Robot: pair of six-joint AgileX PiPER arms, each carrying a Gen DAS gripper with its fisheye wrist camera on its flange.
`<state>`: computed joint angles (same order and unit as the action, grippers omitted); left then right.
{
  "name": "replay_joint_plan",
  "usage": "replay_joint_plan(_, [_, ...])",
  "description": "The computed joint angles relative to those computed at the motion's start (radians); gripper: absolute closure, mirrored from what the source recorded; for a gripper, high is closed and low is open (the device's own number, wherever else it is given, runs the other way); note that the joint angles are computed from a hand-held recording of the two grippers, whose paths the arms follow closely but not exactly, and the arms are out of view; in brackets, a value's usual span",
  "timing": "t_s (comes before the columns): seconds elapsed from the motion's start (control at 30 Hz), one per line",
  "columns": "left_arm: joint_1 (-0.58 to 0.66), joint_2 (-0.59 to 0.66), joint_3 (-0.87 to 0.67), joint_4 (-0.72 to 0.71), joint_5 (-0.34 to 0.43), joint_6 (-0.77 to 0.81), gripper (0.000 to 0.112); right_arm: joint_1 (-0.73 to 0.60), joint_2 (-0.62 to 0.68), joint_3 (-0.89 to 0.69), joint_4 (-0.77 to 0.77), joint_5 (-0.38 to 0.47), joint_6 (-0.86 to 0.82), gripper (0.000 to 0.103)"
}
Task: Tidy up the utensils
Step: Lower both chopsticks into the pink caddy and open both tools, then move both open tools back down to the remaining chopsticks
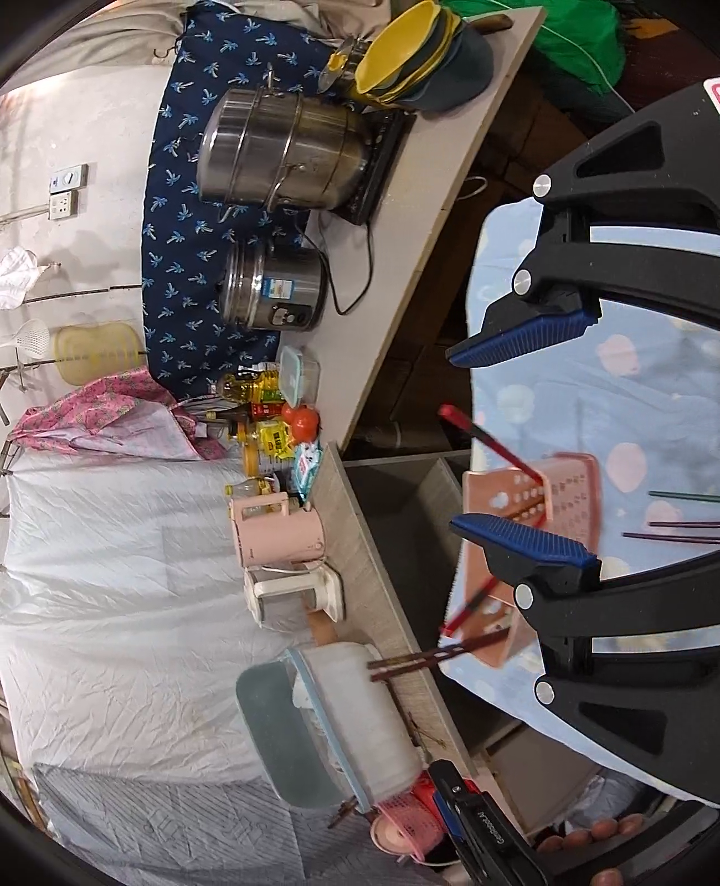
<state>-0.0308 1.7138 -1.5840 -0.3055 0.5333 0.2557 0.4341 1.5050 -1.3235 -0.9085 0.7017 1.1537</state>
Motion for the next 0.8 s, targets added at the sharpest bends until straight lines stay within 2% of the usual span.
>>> replay_joint_plan(0.13, [0.007,-0.092,0.159,-0.016,-0.045,0.044,0.068,0.068,-0.057,0.112,-0.032,0.029,0.079,0.049])
replay_joint_plan(0.43, [0.021,-0.265,0.522,-0.092,-0.094,0.169,0.068,0.263,-0.149,0.403,-0.052,0.088,0.316,0.049])
replay_joint_plan(0.8, [-0.019,-0.381,0.868,-0.115,-0.141,0.216,0.068,0.464,-0.132,0.647,-0.011,0.077,0.579,0.049])
